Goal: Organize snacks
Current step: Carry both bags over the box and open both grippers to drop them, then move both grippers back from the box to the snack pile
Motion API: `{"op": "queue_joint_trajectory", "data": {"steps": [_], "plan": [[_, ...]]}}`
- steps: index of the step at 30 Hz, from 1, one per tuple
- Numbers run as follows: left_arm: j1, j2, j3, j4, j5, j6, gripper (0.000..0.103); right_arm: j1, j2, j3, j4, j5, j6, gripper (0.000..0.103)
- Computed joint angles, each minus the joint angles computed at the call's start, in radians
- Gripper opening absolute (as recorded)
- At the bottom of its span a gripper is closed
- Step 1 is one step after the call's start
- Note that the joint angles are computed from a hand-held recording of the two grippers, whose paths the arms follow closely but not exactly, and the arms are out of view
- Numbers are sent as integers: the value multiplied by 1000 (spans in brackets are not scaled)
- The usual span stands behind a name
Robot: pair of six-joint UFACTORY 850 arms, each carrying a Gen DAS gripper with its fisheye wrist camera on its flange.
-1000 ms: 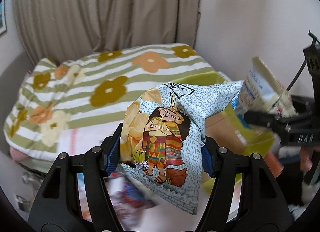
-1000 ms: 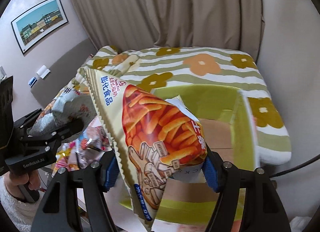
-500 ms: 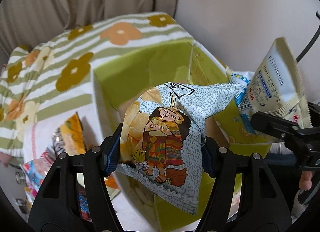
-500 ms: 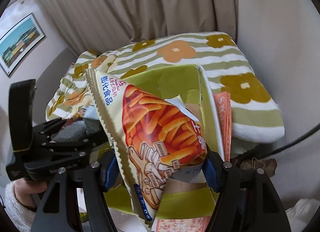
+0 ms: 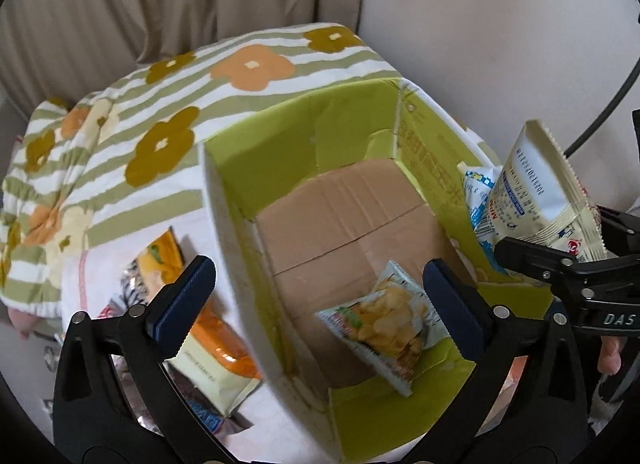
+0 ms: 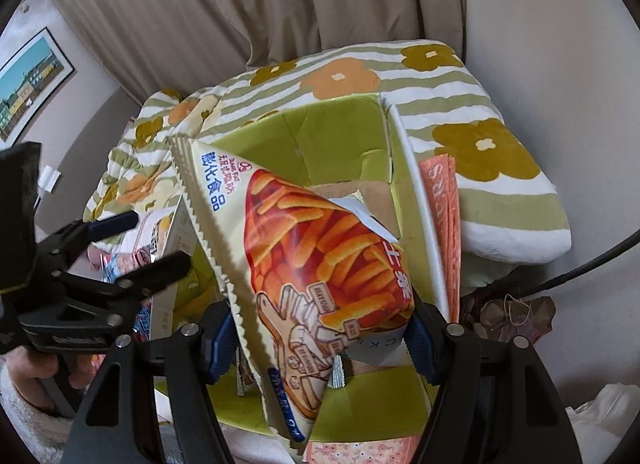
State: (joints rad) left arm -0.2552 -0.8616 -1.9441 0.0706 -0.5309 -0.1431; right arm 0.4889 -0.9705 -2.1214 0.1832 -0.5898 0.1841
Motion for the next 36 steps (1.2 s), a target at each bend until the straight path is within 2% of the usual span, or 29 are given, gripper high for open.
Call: {"op": "queue_joint_trajectory", "data": {"steps": [4, 7, 8, 11, 12, 19, 26, 36], "plan": [[6, 23, 31, 25, 14, -19, 103, 10, -42, -65, -57, -35, 10, 66], [8, 28, 37, 45, 18, -40, 103, 21, -41, -62, -100, -14, 35, 70], [9, 29, 37, 47, 18, -41, 103, 22, -38, -55, -106, 1, 38, 74], [7, 38, 48, 72, 25, -65, 103, 23, -35, -46, -119, 23, 52, 98], [7, 41, 52, 79, 25, -71, 103, 23, -30, -38, -127, 32, 62, 99], [-2, 74, 102, 133, 43, -128, 103, 22, 27, 57, -120, 91, 65, 99], [-15, 122, 169, 193, 72, -201, 103, 24, 75, 124, -88, 114, 25, 99], [-27, 261, 337, 403, 98, -475, 103, 32, 124, 166, 97, 137, -214, 99]]}}
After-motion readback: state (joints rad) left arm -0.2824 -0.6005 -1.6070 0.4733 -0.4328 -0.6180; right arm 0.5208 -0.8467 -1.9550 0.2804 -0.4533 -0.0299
